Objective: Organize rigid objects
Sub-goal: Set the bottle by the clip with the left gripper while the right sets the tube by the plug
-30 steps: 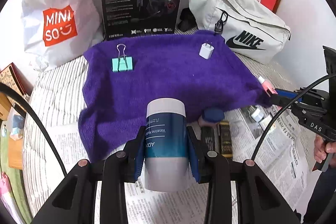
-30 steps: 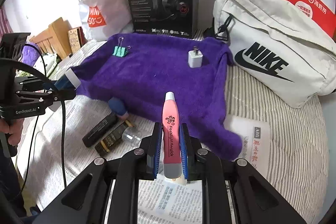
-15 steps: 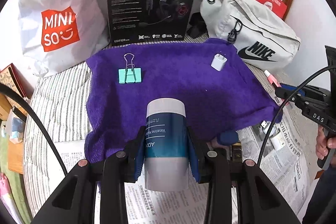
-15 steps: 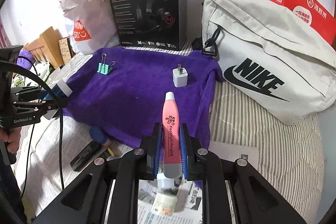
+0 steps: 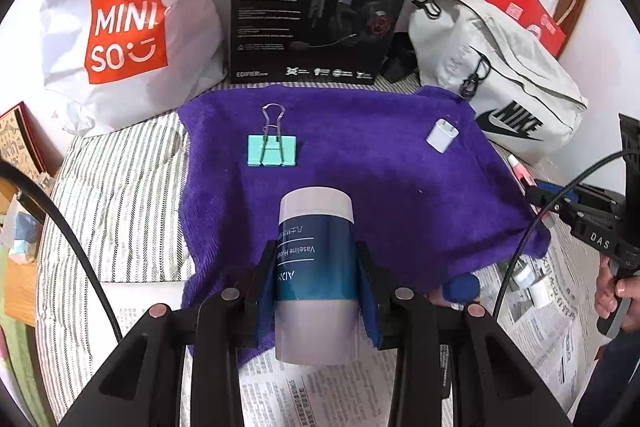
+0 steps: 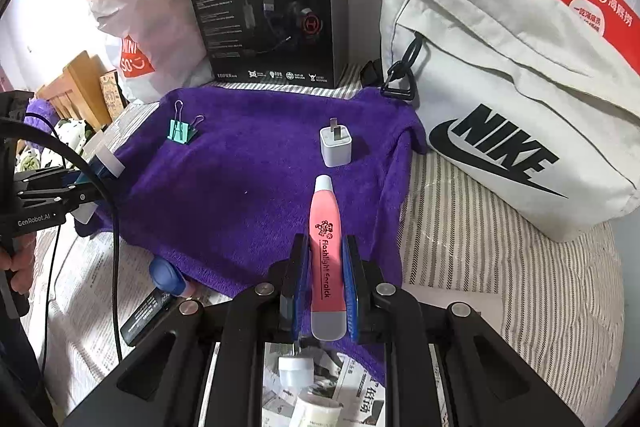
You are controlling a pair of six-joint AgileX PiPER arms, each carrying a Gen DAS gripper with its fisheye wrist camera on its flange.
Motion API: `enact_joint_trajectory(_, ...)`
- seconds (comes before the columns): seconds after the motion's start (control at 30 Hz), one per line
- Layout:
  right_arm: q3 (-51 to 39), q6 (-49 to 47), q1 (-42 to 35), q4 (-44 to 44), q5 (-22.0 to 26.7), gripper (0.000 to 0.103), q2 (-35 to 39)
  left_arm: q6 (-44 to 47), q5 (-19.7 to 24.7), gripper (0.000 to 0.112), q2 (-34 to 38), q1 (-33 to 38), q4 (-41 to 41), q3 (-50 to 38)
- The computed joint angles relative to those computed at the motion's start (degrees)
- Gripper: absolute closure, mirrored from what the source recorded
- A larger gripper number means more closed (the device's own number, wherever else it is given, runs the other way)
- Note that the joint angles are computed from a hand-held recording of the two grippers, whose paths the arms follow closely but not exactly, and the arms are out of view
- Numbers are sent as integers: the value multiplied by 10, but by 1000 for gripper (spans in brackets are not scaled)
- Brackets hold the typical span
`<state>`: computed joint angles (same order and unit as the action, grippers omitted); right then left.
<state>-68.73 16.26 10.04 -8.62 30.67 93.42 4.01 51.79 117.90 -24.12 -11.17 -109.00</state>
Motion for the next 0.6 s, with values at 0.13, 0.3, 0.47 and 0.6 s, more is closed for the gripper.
enact_joint_trajectory(0.13, -17, -1, -1, -4, 0, 87, 25, -2, 8, 78, 15, 6, -4, -19)
enact_joint_trajectory(0.3, -29, -10, -9, 6, -3, 87, 48, -3, 22, 78, 36, 7, 4, -48)
enact_joint_trajectory(0.47, -49, -9, -6, -1, 4, 87, 66, 4, 35, 78, 56, 13, -6, -80)
enact_joint_trajectory(0.6, -70, -10, -6, -4, 14, 87, 81, 5, 52, 78, 75, 15, -3, -112)
